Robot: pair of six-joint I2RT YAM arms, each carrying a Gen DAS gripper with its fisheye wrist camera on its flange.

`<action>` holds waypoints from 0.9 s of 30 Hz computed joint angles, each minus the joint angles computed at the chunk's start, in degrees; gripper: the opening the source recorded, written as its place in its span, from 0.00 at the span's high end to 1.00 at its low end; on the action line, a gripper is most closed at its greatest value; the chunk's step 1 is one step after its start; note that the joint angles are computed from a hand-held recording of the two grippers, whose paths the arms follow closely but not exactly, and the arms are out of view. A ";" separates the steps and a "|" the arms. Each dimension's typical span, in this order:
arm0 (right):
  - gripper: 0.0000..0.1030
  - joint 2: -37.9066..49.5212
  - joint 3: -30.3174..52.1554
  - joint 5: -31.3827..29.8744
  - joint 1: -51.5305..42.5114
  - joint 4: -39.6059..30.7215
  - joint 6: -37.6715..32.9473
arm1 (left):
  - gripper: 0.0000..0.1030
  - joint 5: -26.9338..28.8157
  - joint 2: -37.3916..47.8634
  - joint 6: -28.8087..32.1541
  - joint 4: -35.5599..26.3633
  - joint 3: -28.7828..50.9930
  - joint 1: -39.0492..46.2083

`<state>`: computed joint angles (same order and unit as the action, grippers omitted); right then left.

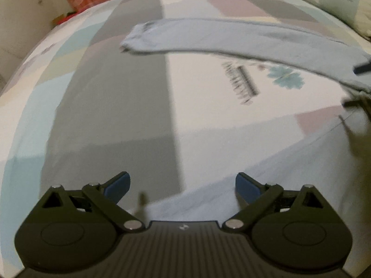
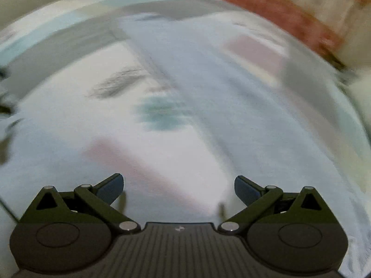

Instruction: Fold clothes

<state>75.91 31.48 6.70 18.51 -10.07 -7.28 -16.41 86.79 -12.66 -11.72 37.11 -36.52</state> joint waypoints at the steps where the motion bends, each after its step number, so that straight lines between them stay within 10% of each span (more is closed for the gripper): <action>1: 0.00 1.73 0.40 -1.76 -4.18 2.50 -1.44 | 0.06 -0.24 1.94 0.02 -0.01 1.96 -0.68; 8: 0.00 16.80 7.57 -11.02 -16.12 8.85 -2.36 | 0.06 -3.68 17.20 -3.27 -5.44 21.87 -5.78; 15: 0.00 11.56 10.67 -35.17 -27.97 -12.28 -13.89 | 0.06 -6.46 33.07 -2.76 -9.74 45.57 -10.23; 24: 0.00 4.16 8.49 -32.43 -41.73 -15.38 -22.81 | 0.10 0.22 62.13 8.20 -11.83 83.36 -10.95; 27: 0.00 5.24 9.72 -31.85 -44.40 -15.35 -21.64 | 0.12 6.47 63.95 7.36 -13.70 84.49 -8.69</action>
<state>81.15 41.20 -25.15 -25.89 -25.42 -28.92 -9.94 150.74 -5.31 -25.42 121.60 -45.21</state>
